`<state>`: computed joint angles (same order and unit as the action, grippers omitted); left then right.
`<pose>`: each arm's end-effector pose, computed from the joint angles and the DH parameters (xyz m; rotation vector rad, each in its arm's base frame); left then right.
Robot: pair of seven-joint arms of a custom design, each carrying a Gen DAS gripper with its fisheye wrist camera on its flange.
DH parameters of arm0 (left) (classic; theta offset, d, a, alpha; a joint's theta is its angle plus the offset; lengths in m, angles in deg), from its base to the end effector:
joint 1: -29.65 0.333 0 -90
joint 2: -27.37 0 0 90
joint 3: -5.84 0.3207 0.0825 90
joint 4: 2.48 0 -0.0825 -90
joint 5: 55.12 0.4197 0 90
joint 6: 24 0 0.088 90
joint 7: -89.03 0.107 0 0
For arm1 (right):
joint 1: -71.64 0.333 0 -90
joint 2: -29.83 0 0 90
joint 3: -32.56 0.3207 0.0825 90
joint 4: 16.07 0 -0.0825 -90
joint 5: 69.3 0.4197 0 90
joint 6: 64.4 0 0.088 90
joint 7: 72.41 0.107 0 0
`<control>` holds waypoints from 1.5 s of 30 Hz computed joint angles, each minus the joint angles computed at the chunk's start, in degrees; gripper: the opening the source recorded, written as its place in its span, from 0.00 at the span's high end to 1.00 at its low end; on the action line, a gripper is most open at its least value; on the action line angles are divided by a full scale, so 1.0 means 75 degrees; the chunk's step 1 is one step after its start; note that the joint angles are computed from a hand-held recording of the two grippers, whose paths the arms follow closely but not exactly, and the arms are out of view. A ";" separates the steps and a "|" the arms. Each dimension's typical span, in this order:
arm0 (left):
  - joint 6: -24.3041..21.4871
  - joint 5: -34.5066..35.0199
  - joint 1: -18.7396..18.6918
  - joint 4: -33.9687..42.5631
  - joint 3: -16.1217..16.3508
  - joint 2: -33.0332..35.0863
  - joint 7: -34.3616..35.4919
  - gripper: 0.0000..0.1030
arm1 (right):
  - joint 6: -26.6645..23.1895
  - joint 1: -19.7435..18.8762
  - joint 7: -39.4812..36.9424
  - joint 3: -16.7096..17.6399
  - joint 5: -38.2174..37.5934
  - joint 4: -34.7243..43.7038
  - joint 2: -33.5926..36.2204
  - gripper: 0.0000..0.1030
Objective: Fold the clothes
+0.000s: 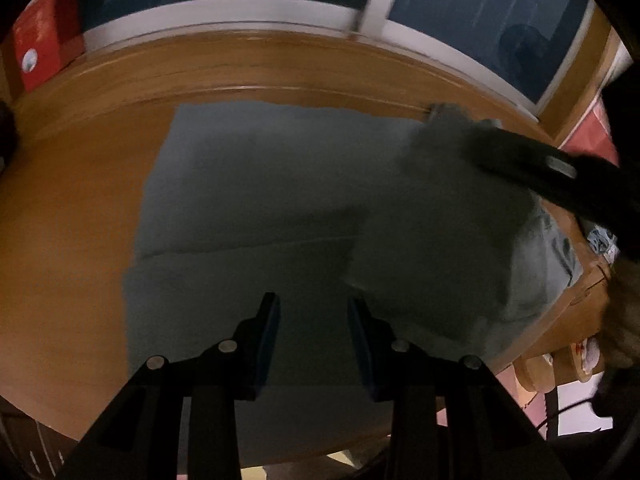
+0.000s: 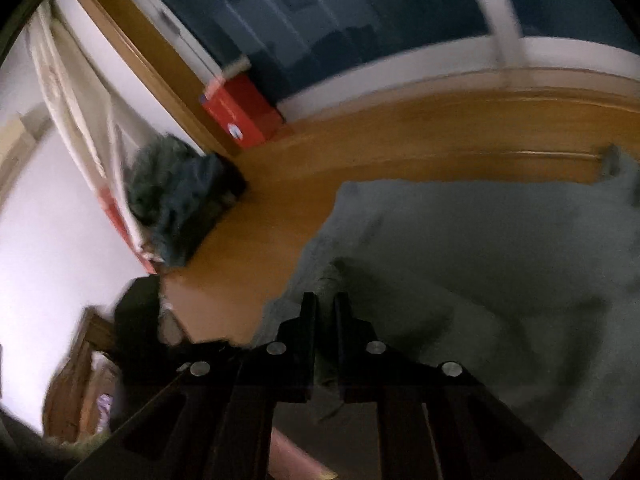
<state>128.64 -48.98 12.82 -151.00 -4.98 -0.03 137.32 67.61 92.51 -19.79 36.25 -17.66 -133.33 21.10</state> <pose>0.4050 -0.2173 0.4600 -2.1297 1.8127 -0.7165 0.5228 0.2585 0.5513 -2.0279 1.0764 0.2217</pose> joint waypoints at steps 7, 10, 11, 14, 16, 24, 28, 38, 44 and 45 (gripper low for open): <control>0.0103 -0.0585 -0.0164 -0.0550 0.0549 -0.0455 0.0732 0.69 | 0.1150 0.0193 0.1369 0.0296 -0.1112 -0.0308 -0.0010 0.64; 0.0151 -0.0682 -0.0172 -0.0622 0.0514 -0.0496 0.0846 0.69 | 0.1754 0.0100 0.1656 0.0243 -0.1427 -0.1079 -0.0727 0.56; 0.0229 -0.0710 -0.0170 -0.0618 0.0608 -0.0444 0.0995 0.69 | 0.1942 0.0026 0.1898 0.0237 -0.1651 -0.1366 -0.0977 0.55; 0.0453 -0.1069 -0.0420 -0.0551 0.0949 -0.0265 0.1642 0.69 | 0.2128 -0.0283 0.2694 0.0124 -0.2269 -0.2153 -0.1676 0.55; 0.0539 -0.1381 -0.0606 -0.0472 0.1134 -0.0141 0.2113 0.69 | 0.2246 -0.0511 0.3296 0.0073 -0.2569 -0.2655 -0.2094 0.55; 0.0788 -0.1610 -0.0977 0.0493 0.0793 0.0829 0.3705 0.69 | 0.2392 -0.1021 0.4822 0.0180 -0.3787 -0.3550 -0.2688 0.55; 0.0457 -0.0820 -0.0513 0.0984 0.0028 0.1201 0.3309 0.69 | 0.2281 -0.0959 0.5046 0.0065 -0.3991 -0.3663 -0.2665 0.55; 0.0716 -0.1293 -0.0318 0.0864 0.0142 0.1328 0.2429 0.69 | 0.2265 -0.0802 0.4686 -0.0144 -0.4063 -0.3709 -0.2619 0.54; 0.1034 -0.1332 -0.0168 0.0525 0.0167 0.1015 0.1999 0.77 | 0.2246 -0.0777 0.4293 -0.0275 -0.3957 -0.3776 -0.2700 0.54; 0.1067 -0.1218 -0.0081 0.0464 0.0138 0.0928 0.1822 0.91 | 0.2231 -0.0778 0.4250 -0.0284 -0.3933 -0.3783 -0.2721 0.54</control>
<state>136.64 -58.11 12.21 -147.52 -3.95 6.94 150.98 84.34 86.67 12.08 34.12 -47.15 -161.70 0.70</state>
